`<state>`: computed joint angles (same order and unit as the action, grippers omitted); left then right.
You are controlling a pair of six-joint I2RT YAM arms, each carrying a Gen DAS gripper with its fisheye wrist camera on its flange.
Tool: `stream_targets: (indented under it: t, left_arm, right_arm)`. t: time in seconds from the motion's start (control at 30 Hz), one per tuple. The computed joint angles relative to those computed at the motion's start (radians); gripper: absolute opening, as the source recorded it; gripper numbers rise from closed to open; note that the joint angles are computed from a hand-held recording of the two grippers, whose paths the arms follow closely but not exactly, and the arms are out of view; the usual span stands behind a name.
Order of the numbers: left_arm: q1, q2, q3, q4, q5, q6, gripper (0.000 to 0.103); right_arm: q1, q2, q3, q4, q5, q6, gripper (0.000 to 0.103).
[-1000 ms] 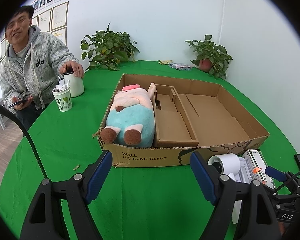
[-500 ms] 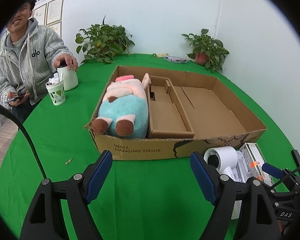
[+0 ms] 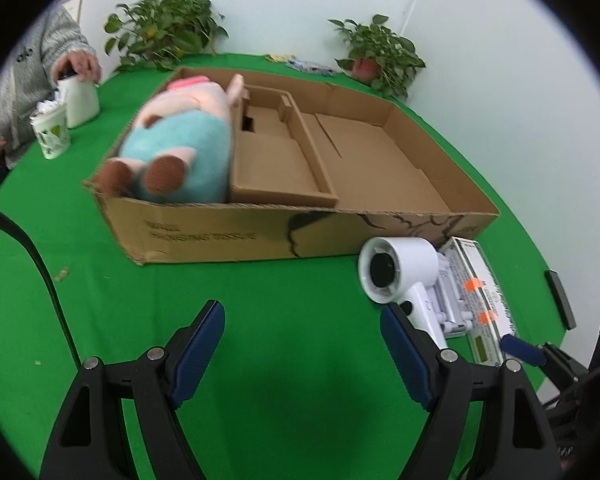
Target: Organize objects
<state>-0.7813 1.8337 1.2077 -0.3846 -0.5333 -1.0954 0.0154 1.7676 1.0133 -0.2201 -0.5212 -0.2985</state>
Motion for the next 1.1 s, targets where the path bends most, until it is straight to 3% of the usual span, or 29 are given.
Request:
stream_targets:
  t: [0.17, 0.3, 0.4, 0.47, 0.53, 0.63, 0.77, 0.93, 1.1]
  left_arm:
    - [0.034, 0.079, 0.044, 0.116, 0.134, 0.061, 0.080]
    - [0.065, 0.140, 0.079, 0.190, 0.258, 0.091, 0.078]
    - [0.078, 0.170, 0.082, 0.256, 0.335, 0.100, 0.078]
    - [0.086, 0.188, 0.082, 0.298, 0.384, 0.101, 0.073]
    - [0.094, 0.204, 0.080, 0.327, 0.432, 0.085, 0.068]
    - [0.096, 0.214, 0.079, 0.352, 0.457, 0.079, 0.065]
    - [0.090, 0.210, 0.060, 0.384, 0.489, 0.068, 0.059]
    - [0.071, 0.196, 0.011, 0.457, 0.525, 0.033, 0.059]
    - [0.043, 0.188, 0.001, 0.460, 0.503, -0.008, 0.059]
  right_arm:
    - [0.073, -0.016, -0.023, 0.022, 0.034, 0.000, 0.080]
    - [0.141, 0.035, 0.015, 0.005, 0.123, 0.007, 0.067]
    - [0.175, 0.069, 0.040, -0.006, 0.180, 0.018, 0.064]
    - [0.192, 0.084, 0.045, 0.004, 0.210, 0.024, 0.055]
    - [0.211, 0.104, 0.056, 0.005, 0.252, 0.028, 0.037]
    - [0.225, 0.118, 0.063, 0.004, 0.265, 0.026, 0.027]
    - [0.245, 0.112, 0.052, 0.016, 0.293, 0.029, 0.027]
    - [0.244, 0.068, 0.001, 0.007, 0.284, 0.008, 0.025]
    - [0.266, 0.003, -0.074, 0.014, 0.302, -0.028, 0.026]
